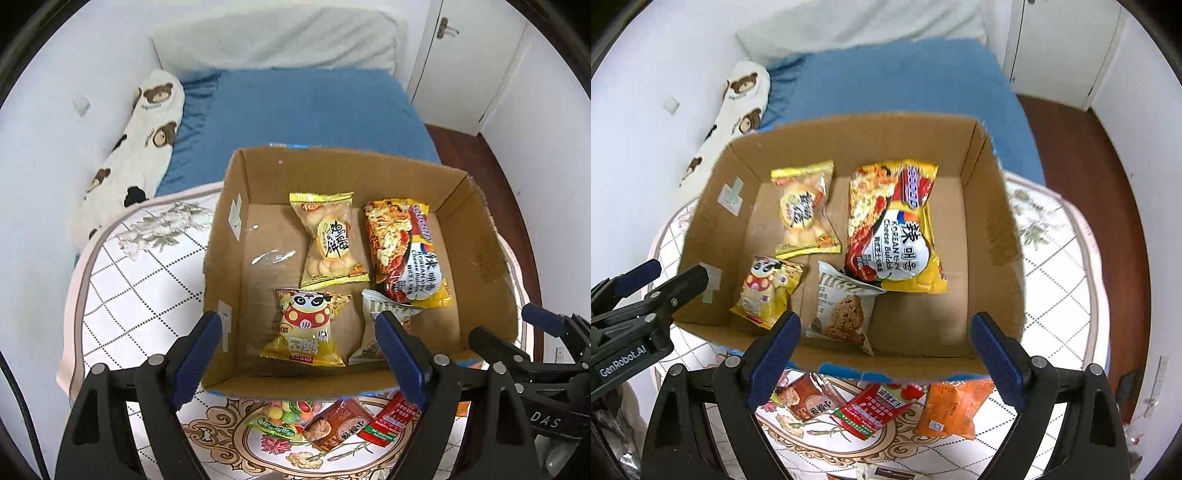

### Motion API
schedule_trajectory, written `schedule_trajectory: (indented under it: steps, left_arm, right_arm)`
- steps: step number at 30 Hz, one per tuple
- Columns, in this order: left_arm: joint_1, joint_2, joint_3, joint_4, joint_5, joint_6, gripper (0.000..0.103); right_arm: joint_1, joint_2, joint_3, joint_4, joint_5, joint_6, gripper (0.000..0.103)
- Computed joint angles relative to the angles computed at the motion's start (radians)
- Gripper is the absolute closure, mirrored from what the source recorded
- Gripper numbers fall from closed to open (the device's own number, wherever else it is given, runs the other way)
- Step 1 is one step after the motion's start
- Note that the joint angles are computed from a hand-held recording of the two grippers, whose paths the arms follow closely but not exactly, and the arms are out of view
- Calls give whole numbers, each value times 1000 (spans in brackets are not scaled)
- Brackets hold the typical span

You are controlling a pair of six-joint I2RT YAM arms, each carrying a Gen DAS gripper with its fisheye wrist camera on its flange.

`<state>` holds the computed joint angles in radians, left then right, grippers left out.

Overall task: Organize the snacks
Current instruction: 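Grasp the brown cookie packet with the left gripper while the right grasps the orange packet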

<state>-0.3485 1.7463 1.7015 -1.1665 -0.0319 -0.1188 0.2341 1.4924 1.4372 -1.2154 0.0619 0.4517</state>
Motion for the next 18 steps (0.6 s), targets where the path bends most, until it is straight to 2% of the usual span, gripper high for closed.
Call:
schedule_trajectory:
  steps: [5, 12, 15, 18]
  left_arm:
    - [0, -96, -46, 1, 23, -5, 18]
    - [-2, -245, -123, 1, 29, -10, 18]
    - [-19, -311, -208, 15, -3, -8, 18]
    - [-76, -370, -361, 51, -44, 15, 18]
  right_arm:
    - [63, -73, 18, -36, 46, 51, 8]
    - [140, -212, -2, -80, 24, 160, 8]
    - [167, -278, -66, -85, 14, 207, 8]
    - [173, -359, -187, -71, 16, 246, 8]
